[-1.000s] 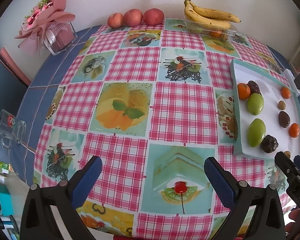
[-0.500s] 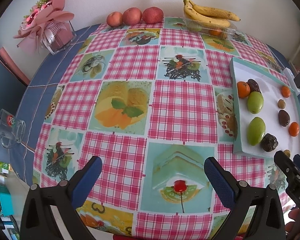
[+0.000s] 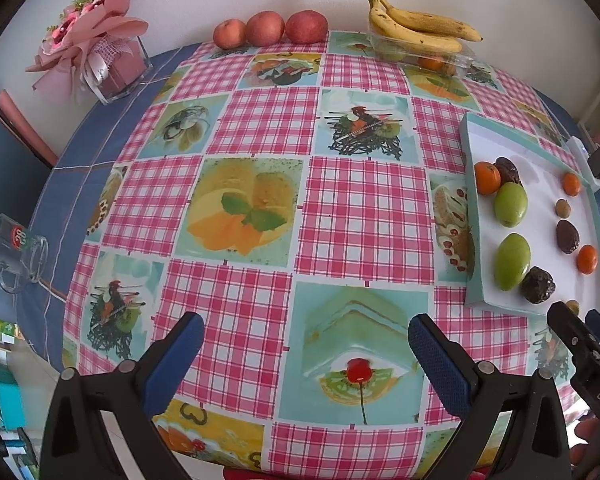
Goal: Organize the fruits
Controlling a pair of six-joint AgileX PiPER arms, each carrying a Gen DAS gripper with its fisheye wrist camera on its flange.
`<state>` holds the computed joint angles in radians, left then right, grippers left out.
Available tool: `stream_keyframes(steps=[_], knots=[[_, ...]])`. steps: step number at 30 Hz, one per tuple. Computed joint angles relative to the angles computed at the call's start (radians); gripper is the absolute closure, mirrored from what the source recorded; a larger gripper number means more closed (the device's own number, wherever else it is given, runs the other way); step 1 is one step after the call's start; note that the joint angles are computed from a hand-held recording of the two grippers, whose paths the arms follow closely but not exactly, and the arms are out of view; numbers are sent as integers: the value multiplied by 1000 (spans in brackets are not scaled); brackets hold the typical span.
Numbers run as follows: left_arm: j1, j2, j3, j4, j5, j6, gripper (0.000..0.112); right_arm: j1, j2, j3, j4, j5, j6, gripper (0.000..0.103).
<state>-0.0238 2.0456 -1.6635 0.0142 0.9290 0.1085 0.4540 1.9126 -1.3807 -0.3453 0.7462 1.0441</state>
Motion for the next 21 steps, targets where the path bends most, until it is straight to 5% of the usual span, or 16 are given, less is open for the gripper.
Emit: stream_keyframes(steps=[21], knots=[[-4,-12,15,2,-14,12,9,3,7,-5,3,3,-1,14]])
